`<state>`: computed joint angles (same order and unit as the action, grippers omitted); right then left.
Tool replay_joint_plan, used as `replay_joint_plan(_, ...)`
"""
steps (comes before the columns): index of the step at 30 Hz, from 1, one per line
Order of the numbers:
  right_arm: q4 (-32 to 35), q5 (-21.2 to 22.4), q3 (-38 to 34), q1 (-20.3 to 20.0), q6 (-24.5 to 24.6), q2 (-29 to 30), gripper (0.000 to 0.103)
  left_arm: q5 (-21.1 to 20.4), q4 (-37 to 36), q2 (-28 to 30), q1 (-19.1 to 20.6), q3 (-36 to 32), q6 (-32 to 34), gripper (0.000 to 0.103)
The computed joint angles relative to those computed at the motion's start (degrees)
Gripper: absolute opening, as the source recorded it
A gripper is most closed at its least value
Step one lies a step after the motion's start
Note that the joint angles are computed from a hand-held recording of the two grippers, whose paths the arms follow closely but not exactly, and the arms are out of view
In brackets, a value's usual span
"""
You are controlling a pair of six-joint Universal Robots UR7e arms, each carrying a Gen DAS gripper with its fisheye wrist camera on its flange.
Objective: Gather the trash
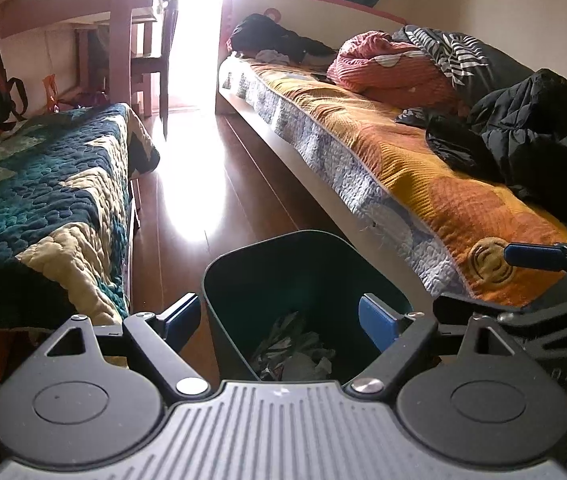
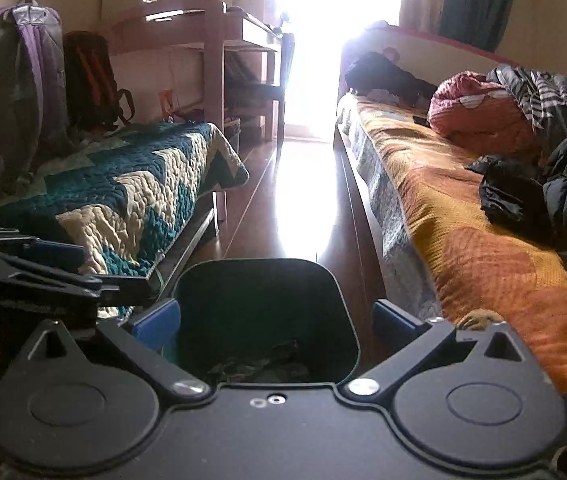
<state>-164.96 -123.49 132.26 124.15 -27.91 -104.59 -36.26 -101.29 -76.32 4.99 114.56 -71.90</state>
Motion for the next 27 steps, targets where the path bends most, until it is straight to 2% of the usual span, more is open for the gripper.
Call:
replay_joint_plan(6, 1.1, 0.8, -0.8, -0.5, 3.2, 0.1, 0.103, -0.6, 0.1, -0.6, 0.3, 0.2, -0.8, 0.087)
replay_joint_plan(27, 0.5, -0.1, -1.0, 0.2, 2.6, 0.8, 0.103, -0.4, -0.2, -1.0, -0.7, 0.6, -0.7, 0.087)
